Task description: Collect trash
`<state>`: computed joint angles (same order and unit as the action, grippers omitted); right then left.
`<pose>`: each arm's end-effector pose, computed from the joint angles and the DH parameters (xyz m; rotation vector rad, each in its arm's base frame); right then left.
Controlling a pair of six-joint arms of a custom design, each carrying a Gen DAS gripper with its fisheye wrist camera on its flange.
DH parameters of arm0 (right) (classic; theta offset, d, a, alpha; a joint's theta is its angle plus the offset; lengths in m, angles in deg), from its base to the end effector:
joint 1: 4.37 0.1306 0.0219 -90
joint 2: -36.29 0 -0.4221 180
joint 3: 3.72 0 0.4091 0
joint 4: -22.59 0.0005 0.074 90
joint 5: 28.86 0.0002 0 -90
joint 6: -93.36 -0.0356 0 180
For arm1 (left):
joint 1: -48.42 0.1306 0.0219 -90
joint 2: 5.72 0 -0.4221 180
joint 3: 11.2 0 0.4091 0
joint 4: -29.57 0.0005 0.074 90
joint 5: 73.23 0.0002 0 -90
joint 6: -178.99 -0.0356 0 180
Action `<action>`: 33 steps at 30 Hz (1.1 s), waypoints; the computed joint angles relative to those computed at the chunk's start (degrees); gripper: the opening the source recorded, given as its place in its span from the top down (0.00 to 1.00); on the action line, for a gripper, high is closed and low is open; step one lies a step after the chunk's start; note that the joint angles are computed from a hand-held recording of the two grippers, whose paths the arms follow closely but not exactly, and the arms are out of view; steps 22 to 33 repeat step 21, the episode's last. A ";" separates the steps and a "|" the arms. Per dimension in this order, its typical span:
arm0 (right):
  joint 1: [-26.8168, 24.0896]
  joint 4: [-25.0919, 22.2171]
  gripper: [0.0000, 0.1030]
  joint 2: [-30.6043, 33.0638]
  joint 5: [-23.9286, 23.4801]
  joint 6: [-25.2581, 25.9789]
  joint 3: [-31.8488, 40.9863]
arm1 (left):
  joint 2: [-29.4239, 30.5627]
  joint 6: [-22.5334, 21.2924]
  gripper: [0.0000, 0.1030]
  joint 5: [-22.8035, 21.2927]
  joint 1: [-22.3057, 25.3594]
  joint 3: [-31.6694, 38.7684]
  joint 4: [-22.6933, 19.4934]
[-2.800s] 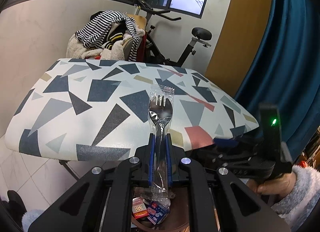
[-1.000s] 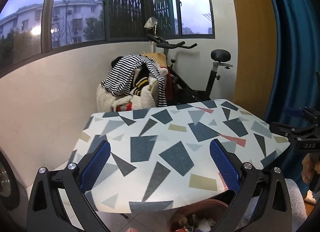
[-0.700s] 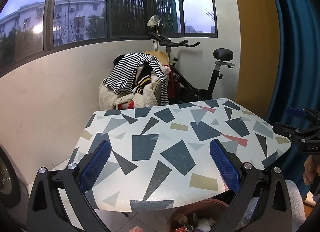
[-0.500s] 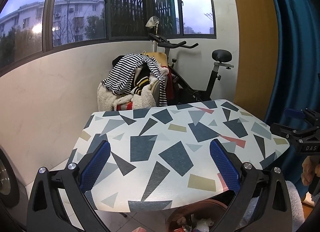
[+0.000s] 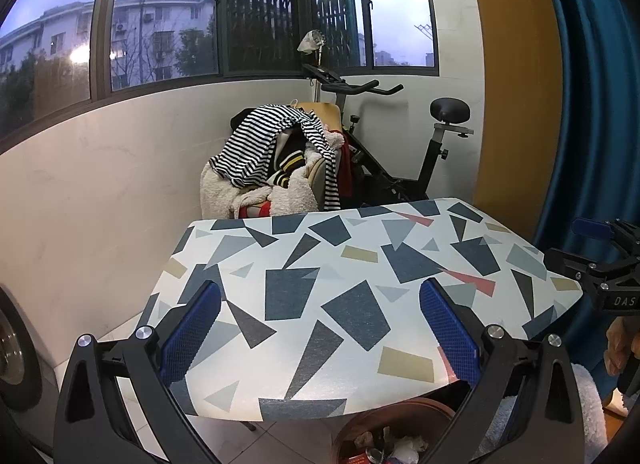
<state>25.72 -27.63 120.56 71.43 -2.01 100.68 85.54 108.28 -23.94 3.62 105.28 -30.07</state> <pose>0.3998 0.2237 0.6365 -0.3413 2.0641 0.1875 0.3598 -0.3253 0.6697 0.0595 2.0134 0.0689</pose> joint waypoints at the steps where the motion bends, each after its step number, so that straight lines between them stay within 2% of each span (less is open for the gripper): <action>1: 0.02 0.01 0.06 0.02 0.03 -0.06 0.00 | -0.11 -0.07 0.06 0.05 0.01 -0.17 0.22; 8: 0.59 -0.37 0.06 -0.32 0.49 -0.40 0.23 | 0.08 0.24 0.06 0.12 -0.05 0.20 0.29; 13: 0.77 -0.75 0.06 -0.33 0.75 -0.54 0.55 | 0.73 -0.40 0.06 -1.72 -0.58 1.05 -0.06; 33: 0.64 -0.98 0.06 -0.34 0.83 -0.52 0.81 | 1.56 0.60 0.06 -1.85 -0.52 2.20 -1.39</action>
